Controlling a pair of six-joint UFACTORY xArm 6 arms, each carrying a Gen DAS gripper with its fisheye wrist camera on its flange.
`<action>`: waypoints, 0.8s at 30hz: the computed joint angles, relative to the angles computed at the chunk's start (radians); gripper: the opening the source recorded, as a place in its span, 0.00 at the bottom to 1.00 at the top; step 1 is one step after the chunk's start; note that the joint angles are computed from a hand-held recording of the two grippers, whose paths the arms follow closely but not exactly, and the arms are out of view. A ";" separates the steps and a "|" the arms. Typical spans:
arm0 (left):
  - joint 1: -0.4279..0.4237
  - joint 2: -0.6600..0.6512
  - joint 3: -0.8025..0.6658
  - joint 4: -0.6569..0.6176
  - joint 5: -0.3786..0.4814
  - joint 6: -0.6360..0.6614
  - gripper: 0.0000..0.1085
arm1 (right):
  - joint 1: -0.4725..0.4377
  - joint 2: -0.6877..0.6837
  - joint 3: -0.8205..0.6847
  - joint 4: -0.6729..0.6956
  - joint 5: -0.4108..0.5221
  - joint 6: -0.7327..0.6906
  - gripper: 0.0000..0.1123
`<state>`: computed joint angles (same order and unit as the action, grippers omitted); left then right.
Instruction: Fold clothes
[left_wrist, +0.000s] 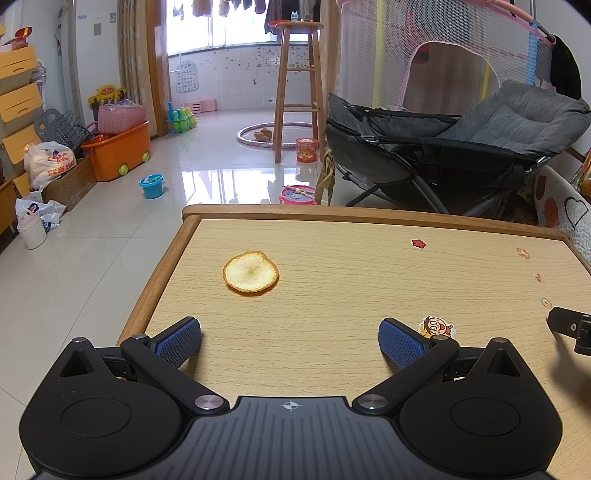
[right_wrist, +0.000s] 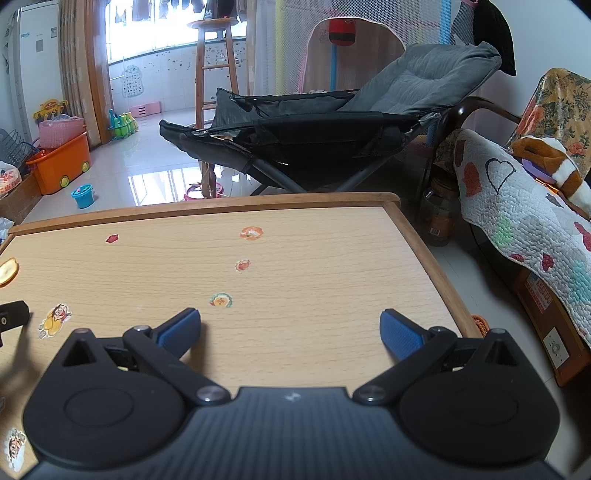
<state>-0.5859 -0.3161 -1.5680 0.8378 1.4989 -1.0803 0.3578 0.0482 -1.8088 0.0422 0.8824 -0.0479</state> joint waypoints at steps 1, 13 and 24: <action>0.000 0.000 0.000 0.000 0.000 0.000 0.95 | 0.000 0.000 0.000 0.000 0.000 0.000 0.92; 0.002 -0.001 0.003 -0.001 -0.003 0.000 0.95 | -0.001 -0.001 0.002 -0.002 0.000 0.004 0.92; 0.008 -0.004 0.011 -0.002 -0.010 0.002 0.95 | 0.001 -0.007 0.009 -0.004 -0.001 0.007 0.92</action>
